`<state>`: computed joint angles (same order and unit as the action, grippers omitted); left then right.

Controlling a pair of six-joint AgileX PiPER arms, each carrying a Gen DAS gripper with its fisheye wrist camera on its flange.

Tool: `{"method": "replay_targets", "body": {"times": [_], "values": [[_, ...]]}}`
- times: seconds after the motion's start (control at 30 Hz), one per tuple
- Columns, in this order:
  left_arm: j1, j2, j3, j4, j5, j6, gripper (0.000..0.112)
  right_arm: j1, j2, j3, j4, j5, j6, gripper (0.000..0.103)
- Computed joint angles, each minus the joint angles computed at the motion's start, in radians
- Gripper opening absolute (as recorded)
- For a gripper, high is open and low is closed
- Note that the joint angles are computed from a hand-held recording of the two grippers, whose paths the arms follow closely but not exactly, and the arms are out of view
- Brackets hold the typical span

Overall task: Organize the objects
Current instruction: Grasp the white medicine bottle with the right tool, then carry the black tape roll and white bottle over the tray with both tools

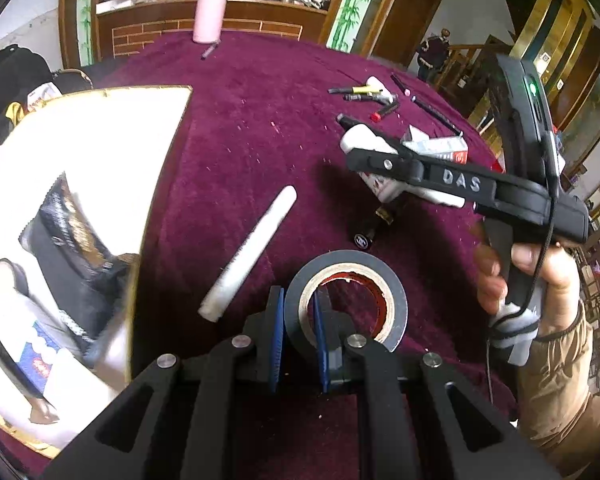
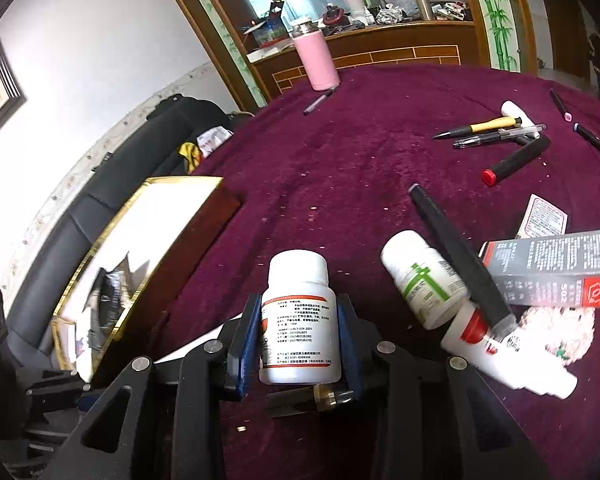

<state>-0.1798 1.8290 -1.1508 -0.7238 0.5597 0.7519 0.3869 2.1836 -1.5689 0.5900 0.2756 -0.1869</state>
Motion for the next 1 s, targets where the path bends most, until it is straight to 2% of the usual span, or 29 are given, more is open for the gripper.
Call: {"method": "replay_targets", "body": {"times": [0.13,0.4,0.77,1.0], "values": [[0.045,-0.043,0.015,-0.031,0.002,0.033,0.014,0.016,-0.023,0.032,0.057,-0.018,-0.048,0.039],[0.137,-0.086,0.034,-0.066,0.006,0.064,0.014,0.059,-0.026,0.026,0.043,-0.013,-0.036,0.039],[0.281,-0.113,0.038,-0.070,0.012,0.087,0.014,0.112,-0.005,-0.028,-0.084,0.017,0.072,0.039],[0.351,-0.083,-0.035,0.012,0.006,0.013,0.014,0.150,0.023,-0.116,-0.223,0.063,0.184,0.039]]}}
